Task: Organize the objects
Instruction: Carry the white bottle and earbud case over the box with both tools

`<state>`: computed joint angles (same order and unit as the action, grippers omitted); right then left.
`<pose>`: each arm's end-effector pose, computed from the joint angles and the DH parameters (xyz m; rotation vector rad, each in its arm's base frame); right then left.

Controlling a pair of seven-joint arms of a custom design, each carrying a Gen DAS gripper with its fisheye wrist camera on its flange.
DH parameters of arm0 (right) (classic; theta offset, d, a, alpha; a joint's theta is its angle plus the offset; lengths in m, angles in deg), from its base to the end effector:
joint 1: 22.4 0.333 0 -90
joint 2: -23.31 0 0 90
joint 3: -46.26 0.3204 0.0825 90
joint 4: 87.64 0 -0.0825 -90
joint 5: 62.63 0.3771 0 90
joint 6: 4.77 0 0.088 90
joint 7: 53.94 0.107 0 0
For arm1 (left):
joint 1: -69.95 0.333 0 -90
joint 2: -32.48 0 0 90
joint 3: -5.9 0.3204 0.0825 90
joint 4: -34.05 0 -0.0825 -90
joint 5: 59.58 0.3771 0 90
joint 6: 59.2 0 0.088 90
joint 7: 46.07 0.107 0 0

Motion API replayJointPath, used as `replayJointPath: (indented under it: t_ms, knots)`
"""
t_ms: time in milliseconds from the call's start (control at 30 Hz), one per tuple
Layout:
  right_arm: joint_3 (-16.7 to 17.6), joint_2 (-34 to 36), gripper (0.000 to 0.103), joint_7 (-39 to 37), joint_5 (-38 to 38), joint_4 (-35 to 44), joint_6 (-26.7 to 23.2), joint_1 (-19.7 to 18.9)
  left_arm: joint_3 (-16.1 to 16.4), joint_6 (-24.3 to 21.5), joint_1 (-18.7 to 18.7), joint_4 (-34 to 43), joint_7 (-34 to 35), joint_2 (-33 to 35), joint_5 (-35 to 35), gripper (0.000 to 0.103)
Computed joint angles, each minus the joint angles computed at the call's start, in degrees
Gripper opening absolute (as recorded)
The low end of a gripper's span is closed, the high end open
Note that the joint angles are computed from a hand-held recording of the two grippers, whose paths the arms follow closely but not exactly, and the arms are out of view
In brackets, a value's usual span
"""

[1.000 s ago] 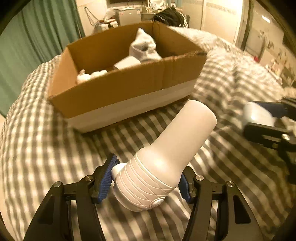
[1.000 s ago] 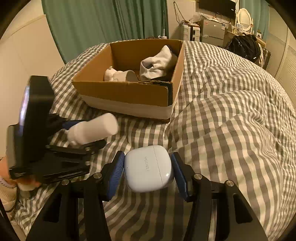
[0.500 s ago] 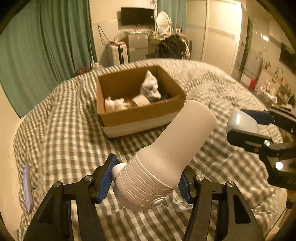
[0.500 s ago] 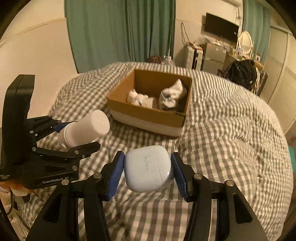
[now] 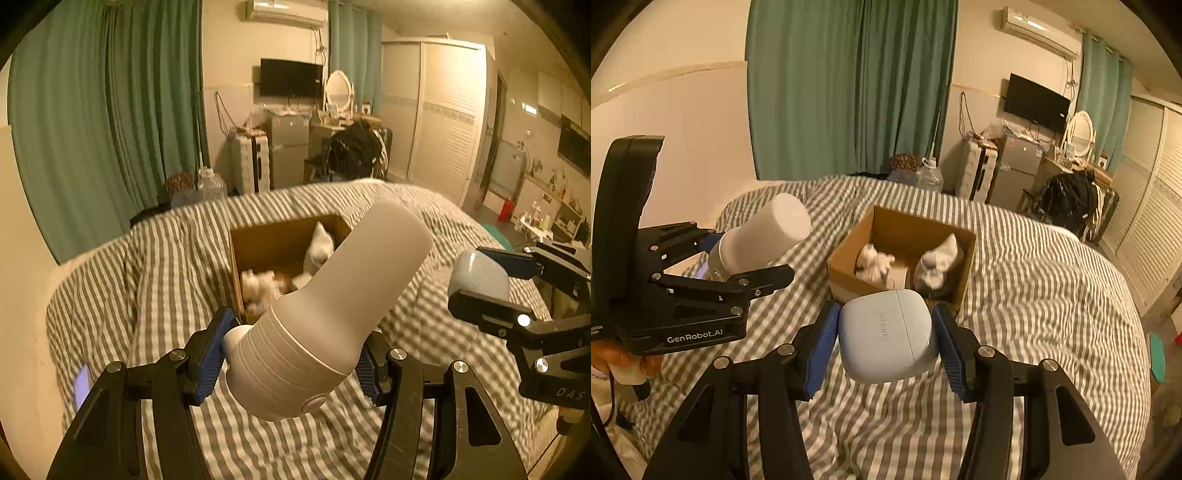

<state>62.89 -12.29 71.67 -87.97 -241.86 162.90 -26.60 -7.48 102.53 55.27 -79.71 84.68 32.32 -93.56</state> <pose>0.3758 0.1205 0.5095 -1.7266 1.7066 -0.8975 0.5383 -0.2554 0.5645 -1.0523 2.3112 -1.1209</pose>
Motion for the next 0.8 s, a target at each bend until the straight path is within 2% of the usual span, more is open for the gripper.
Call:
replayJointPath:
  t_ms: [133, 367, 533, 667, 800]
  knots:
    - [-0.6, 2.4, 0.052, -1.37, -0.61, 3.18, 0.75, -1.13, -0.32, 0.15, 0.39, 5.46, -3.03, 3.81, 3.26, 0.062]
    - [-2.58, 9.92, 0.052, -3.88, -1.48, 10.61, 2.62, -2.42, -1.03, -1.11, 0.64, 18.07, -13.54, 13.39, 15.35, 0.062]
    - [-3.55, 17.18, 0.052, -3.49, -3.82, 17.0, 4.13, -4.02, -1.02, -4.3, -0.28, 29.64, -20.25, 22.34, 22.85, 0.062]
    - [-6.05, 22.91, 0.052, -2.88, -5.54, 21.24, 5.21, -3.25, -0.36, -7.89, -1.99, 39.85, -24.5, 30.23, 27.76, 0.062]
    - [-10.52, 28.69, 0.052, -4.25, -4.46, 24.94, 6.22, -0.1, 0.68, -12.24, -3.84, 51.6, -28.04, 38.66, 31.09, 0.062]
